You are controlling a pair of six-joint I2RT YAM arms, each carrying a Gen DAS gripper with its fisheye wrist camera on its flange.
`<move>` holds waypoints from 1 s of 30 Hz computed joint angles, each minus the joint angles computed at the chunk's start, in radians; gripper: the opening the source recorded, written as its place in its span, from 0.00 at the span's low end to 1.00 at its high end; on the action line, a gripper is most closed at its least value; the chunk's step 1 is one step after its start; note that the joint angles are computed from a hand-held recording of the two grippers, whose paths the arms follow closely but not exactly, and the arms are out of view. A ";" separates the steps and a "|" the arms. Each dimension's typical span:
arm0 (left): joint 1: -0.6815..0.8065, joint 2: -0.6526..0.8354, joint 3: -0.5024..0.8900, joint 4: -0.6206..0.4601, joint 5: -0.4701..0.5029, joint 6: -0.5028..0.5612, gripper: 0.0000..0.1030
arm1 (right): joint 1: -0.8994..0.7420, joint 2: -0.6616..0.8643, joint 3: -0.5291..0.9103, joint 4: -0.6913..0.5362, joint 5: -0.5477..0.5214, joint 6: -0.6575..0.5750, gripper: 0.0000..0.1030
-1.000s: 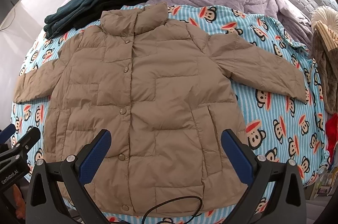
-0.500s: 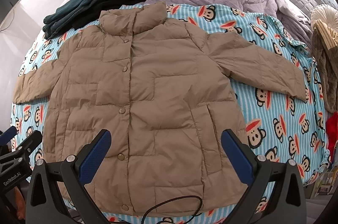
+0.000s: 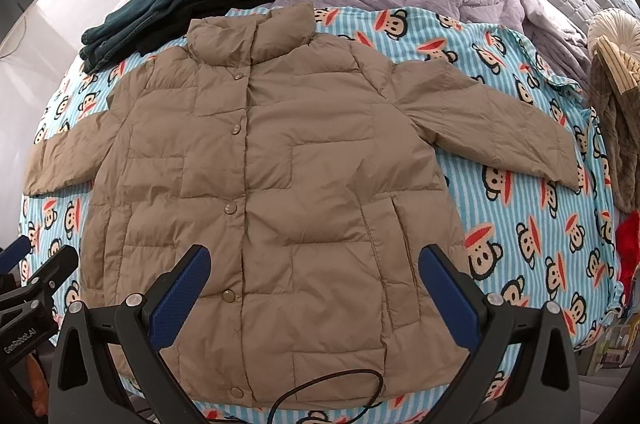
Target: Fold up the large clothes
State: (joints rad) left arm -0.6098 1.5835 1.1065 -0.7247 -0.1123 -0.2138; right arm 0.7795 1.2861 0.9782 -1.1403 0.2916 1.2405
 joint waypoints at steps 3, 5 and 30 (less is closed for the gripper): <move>-0.001 0.001 0.001 -0.002 0.001 -0.002 1.00 | -0.001 -0.006 -0.004 0.000 -0.001 0.001 1.00; 0.003 0.002 0.003 -0.006 0.006 0.001 1.00 | -0.001 0.001 -0.001 0.003 0.000 0.000 1.00; 0.111 0.041 0.003 0.014 0.094 0.082 1.00 | 0.032 0.140 0.072 0.033 -0.038 0.019 1.00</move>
